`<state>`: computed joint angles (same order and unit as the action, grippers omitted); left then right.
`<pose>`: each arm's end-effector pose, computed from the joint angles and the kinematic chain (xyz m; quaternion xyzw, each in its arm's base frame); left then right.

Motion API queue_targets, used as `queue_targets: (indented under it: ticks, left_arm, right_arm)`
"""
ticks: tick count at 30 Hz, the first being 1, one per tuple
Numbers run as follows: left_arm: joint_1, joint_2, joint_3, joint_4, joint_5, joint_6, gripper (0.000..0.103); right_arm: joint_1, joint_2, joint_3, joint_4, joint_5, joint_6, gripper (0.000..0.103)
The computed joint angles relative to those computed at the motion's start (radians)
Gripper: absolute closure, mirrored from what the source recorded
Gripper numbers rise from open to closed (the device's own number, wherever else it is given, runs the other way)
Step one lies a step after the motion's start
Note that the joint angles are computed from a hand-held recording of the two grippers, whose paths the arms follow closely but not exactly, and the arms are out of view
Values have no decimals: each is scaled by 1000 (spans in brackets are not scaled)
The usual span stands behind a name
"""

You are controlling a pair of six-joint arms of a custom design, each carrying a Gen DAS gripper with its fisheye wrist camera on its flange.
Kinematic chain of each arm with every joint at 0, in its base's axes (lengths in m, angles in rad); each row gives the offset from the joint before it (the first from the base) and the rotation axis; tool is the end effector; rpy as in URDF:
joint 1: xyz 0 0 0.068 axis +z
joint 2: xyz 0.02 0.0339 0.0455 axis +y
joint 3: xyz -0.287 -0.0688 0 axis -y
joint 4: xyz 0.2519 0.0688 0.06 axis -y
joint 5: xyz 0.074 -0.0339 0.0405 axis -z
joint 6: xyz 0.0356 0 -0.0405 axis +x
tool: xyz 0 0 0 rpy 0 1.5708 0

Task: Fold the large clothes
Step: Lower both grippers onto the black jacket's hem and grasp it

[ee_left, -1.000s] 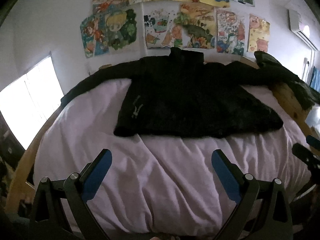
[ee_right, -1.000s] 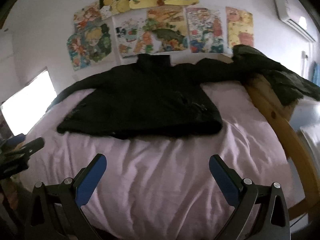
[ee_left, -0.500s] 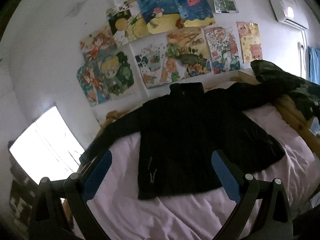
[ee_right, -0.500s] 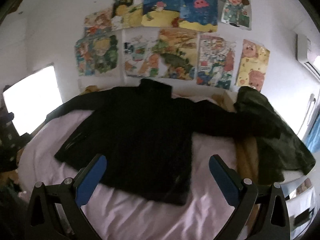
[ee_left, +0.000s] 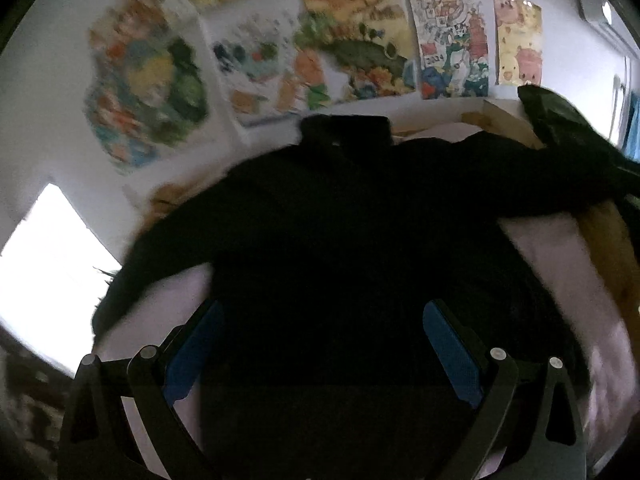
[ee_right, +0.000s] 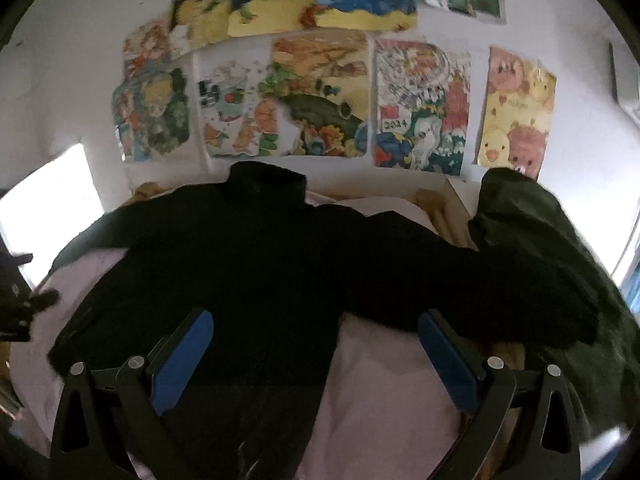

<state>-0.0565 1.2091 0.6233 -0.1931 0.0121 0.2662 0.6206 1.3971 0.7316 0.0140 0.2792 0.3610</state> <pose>0.2391 -0.0140 0.2157 0.1505 0.9103 0.0348 0.3841 0.2430 0.1616 0.2222 -0.0537 0.8880 0.0971 0.4462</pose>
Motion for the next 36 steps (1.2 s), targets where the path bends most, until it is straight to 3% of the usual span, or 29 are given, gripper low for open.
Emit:
queue_targets:
  ticks: [1,5,7,10,16,24,28,31,34,35,36]
  left_arm:
    - [-8,99,46,36,26,-21,5]
    - [-36,451,227,210,156,-89,5]
    - [-59,598,294,332,174,-99,5]
    - [-88,748,381,424,163,-122,5]
    - [-146,935,580,392,170,-190,5]
    - [-250,1123,766,407,116,-184,5]
    - [-297,1230,890,358,81,-162,5]
    - [-325,1324,1006,293,58,-143,5]
    - [-334,1403,1106,228,53,-144,4]
    - [-334,1421,1128,217,53,-145,1]
    - [-334,1438,1146,211,52,-145,1]
  right_arm:
    - [-58,15,-15,56,-30,-1,0]
    - [-190,80,-21,134,68,-61,0]
    - [-224,93,-51,197,148,-96,0]
    - [-300,119,-108,288,243,-68,0]
    - [-564,177,-79,210,153,110,0]
    - [-741,214,-136,270,66,260,0]
    - [-802,163,-245,375,28,334,0]
    - [-832,194,-245,382,-43,354,12]
    - [-821,202,-262,435,-35,356,25]
    - [-822,201,-271,453,-56,353,39]
    - [-807,207,-266,451,-41,359,41]
